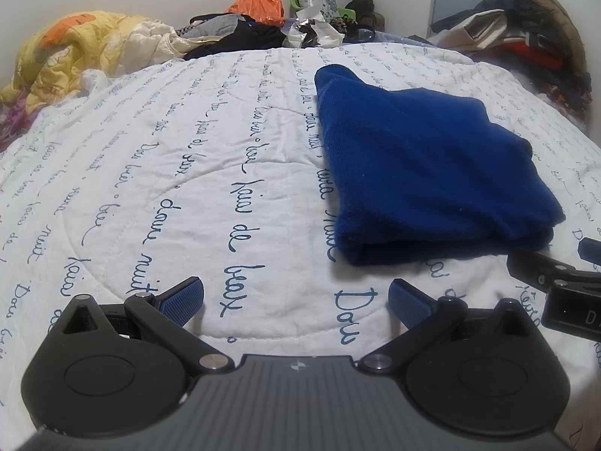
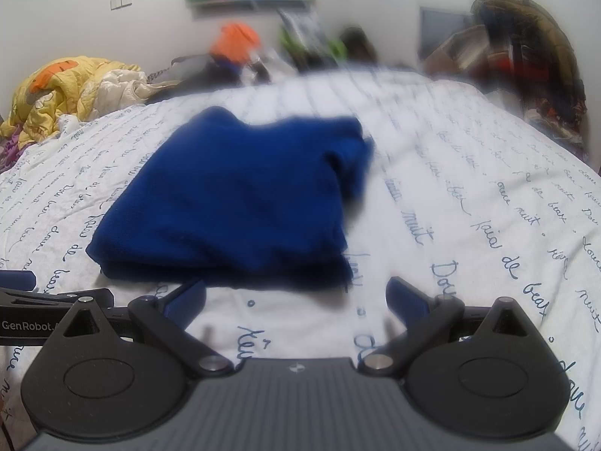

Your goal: Fold small clothes

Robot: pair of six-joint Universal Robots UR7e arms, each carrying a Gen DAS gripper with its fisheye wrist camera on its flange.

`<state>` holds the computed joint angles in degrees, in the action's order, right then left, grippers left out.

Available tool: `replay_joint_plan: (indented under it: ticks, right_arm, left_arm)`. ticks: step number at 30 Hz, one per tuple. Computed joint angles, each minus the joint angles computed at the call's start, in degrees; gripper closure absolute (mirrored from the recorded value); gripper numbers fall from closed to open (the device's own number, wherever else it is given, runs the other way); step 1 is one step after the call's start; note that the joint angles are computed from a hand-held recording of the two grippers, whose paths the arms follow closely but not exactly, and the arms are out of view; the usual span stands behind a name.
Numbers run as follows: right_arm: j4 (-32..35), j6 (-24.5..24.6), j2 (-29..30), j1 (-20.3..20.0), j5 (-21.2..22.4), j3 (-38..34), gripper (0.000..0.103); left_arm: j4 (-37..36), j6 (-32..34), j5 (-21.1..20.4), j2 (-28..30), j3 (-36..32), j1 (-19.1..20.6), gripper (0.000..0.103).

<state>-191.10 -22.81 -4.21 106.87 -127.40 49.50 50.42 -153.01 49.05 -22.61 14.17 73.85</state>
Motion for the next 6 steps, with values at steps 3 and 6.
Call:
replay_joint_plan:
  ticks: [3, 6]
  right_arm:
    - [-0.02, -0.06, -0.01, 0.06, 0.08, 0.04, 0.000]
    - [0.03, -0.09, -0.06, 0.07, 0.14, 0.04, 0.000]
  left_arm:
    - [-3.13, 1.26, -0.17, -1.89, 3.68, -0.10, 0.000]
    - [-5.49, 2.69, 0.13, -3.38, 6.21, -0.13, 0.000]
